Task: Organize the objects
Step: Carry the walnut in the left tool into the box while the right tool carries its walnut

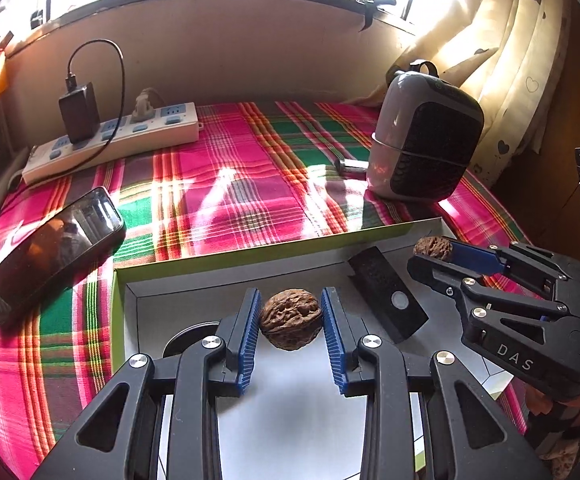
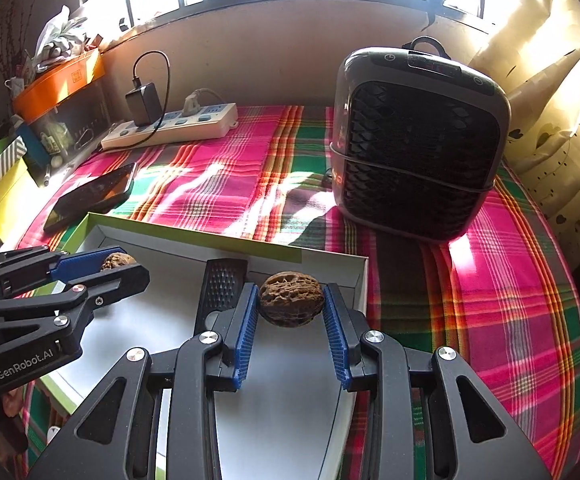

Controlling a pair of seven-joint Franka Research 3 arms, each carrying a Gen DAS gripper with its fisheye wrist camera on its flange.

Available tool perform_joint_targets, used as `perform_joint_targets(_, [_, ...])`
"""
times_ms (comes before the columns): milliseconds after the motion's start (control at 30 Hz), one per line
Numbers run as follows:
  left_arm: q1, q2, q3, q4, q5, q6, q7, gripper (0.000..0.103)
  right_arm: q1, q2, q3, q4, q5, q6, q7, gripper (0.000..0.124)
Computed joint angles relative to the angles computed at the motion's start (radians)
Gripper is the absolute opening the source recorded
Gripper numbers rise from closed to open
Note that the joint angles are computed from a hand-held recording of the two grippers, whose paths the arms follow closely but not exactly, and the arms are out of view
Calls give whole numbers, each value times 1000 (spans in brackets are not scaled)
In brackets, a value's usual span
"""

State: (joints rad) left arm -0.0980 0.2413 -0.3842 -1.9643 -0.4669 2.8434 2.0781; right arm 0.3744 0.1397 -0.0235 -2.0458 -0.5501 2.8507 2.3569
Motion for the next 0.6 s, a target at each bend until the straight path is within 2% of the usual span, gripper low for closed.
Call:
perform_joint_targets(100, [-12, 24, 15, 27, 36, -17, -39, 29, -1, 12, 2, 7, 15, -3, -14, 34])
perform_joint_targets(600, [-4, 60, 8, 57, 136, -29, -116, 29, 26, 36, -14, 42, -15, -38, -17, 34])
